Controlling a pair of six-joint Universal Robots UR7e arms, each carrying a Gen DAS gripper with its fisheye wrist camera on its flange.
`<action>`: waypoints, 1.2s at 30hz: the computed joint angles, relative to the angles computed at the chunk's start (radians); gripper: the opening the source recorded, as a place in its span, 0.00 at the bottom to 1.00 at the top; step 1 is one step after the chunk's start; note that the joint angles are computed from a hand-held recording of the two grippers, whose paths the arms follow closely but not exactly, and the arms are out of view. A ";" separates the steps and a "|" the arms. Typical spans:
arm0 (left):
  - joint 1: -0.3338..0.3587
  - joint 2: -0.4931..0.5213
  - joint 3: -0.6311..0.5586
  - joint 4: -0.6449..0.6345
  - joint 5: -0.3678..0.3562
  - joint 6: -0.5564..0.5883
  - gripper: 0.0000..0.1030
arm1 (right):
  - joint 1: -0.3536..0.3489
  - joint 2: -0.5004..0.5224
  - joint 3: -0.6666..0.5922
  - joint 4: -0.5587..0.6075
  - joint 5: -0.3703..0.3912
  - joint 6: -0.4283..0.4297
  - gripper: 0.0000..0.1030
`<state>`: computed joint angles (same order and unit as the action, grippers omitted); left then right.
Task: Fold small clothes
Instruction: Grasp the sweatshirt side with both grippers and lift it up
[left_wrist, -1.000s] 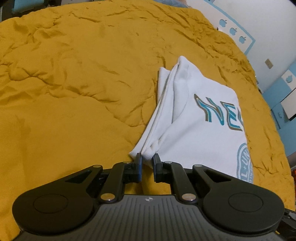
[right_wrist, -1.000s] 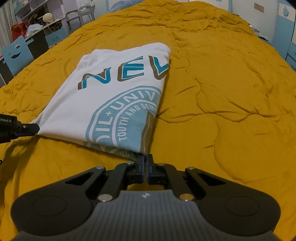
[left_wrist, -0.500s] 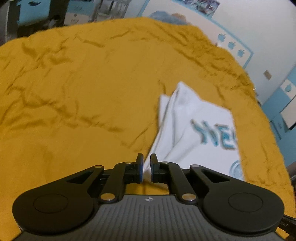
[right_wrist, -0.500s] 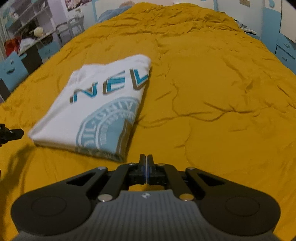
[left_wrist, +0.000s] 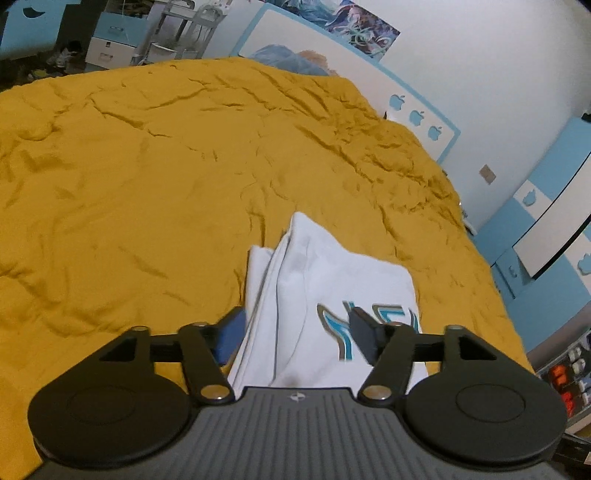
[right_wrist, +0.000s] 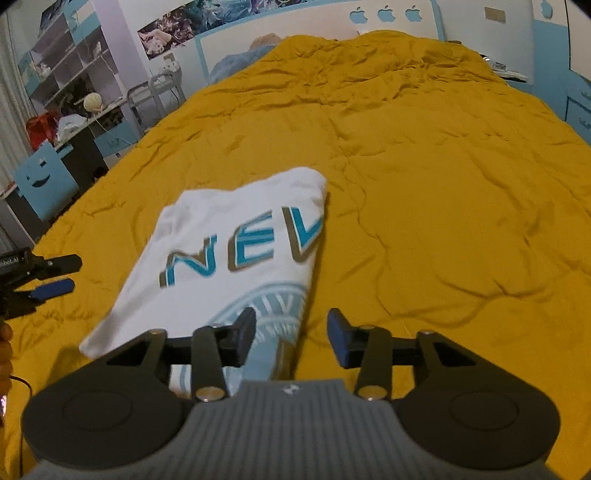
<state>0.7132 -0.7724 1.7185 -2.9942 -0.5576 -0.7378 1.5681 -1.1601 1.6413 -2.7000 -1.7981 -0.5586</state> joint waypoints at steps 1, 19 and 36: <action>0.008 0.009 -0.008 -0.016 -0.002 0.019 0.79 | 0.001 0.014 -0.017 0.008 0.003 0.008 0.46; 0.208 0.073 -0.112 -0.185 -0.312 0.151 0.84 | -0.054 0.284 -0.373 0.184 0.129 0.266 0.67; 0.237 0.169 -0.240 -0.162 -0.321 0.253 0.35 | -0.109 0.469 -0.617 0.294 0.270 0.422 0.43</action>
